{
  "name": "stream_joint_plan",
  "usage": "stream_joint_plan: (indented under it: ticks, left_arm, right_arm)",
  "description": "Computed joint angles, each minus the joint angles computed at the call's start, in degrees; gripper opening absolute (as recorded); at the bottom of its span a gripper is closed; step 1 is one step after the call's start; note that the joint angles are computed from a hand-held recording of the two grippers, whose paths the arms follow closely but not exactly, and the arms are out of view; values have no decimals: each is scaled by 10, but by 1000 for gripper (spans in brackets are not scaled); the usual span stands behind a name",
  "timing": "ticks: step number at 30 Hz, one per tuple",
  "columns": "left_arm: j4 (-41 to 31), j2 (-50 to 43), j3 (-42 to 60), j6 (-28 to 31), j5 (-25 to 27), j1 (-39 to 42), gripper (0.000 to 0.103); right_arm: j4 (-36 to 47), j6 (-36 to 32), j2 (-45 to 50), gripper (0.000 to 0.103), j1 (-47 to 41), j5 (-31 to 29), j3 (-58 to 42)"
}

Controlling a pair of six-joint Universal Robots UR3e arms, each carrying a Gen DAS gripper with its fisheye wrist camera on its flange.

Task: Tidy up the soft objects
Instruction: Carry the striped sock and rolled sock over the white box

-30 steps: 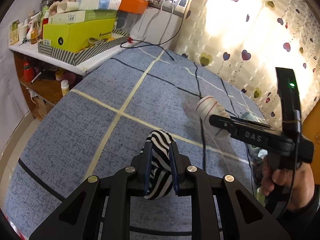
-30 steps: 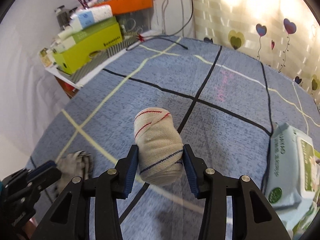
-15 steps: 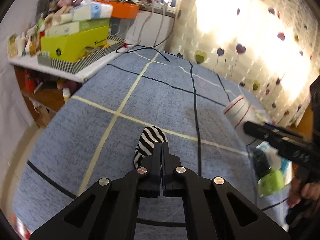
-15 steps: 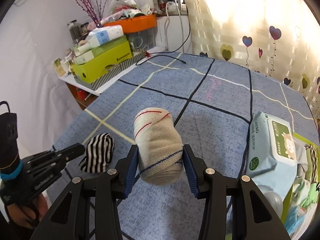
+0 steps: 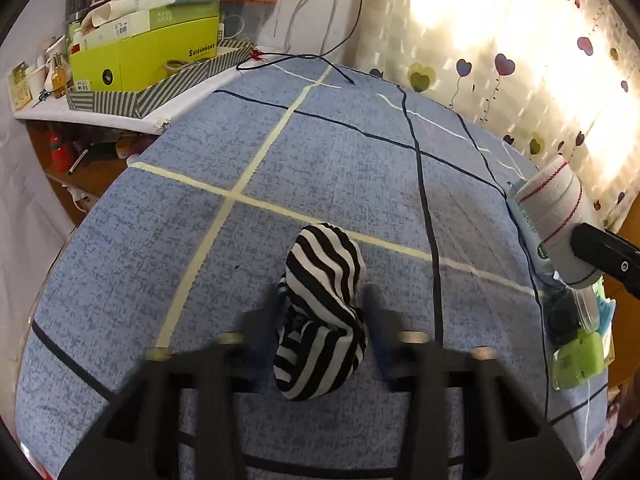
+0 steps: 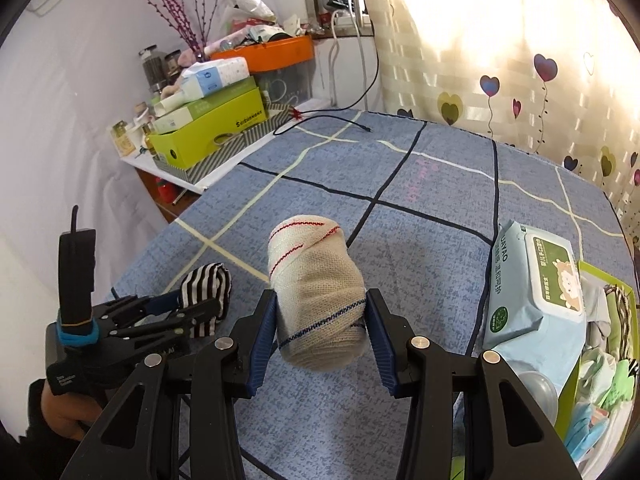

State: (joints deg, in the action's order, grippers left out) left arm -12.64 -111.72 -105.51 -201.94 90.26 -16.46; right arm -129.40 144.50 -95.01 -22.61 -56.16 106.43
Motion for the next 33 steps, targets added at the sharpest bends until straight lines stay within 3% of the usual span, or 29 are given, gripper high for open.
stream_joint_plan:
  ticks: [3, 14, 23, 33]
  left_arm:
    - [8, 14, -13, -5, 2, 1, 12]
    - [19, 100, -28, -11, 13, -35, 12]
    - [-10, 77, 51, -9, 21, -96, 12]
    - [-63, 11, 181, -5, 30, -159, 12]
  right_arm:
    - [-1, -2, -5, 43, -4, 5, 5]
    - [84, -66, -107, 43, -77, 65, 39]
    - [243, -180, -211, 43, -206, 122, 55]
    - [477, -356, -266, 43, -381, 173, 12]
